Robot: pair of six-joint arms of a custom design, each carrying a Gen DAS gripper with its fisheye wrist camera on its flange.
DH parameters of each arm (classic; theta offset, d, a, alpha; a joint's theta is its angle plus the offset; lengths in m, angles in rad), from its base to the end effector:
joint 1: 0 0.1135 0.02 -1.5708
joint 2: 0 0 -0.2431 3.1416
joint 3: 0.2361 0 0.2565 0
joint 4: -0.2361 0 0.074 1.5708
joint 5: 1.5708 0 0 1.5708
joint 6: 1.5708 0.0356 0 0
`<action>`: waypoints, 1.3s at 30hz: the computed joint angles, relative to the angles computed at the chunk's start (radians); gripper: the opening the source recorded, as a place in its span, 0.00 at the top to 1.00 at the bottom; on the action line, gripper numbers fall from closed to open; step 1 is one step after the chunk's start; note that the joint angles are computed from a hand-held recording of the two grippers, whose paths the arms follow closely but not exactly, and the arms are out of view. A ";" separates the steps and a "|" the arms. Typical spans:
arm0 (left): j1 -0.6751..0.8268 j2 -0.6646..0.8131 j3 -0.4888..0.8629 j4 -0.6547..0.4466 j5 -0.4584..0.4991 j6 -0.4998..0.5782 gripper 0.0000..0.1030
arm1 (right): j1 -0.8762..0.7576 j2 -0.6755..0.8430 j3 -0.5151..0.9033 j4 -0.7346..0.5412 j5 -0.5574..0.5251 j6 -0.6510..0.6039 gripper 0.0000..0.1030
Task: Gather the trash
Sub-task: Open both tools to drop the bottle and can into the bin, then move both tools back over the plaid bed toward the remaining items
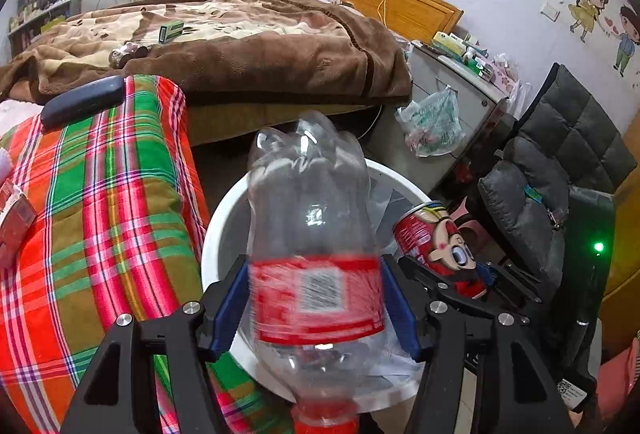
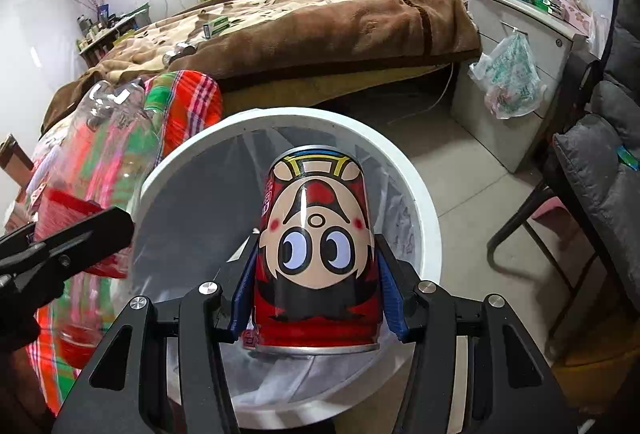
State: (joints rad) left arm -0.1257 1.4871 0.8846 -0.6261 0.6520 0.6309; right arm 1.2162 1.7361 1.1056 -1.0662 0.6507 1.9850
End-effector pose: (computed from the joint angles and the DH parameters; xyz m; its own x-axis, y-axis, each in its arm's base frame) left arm 0.2686 -0.0557 0.1675 -0.5767 0.5455 -0.6081 0.7949 0.5465 -0.2636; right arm 0.1188 0.2588 0.1532 -0.5686 0.5620 -0.6007 0.6263 0.7692 0.1269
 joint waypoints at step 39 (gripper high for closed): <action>0.485 0.046 0.149 -0.192 0.134 0.282 0.31 | 0.027 0.213 0.348 -0.113 0.132 -0.034 0.38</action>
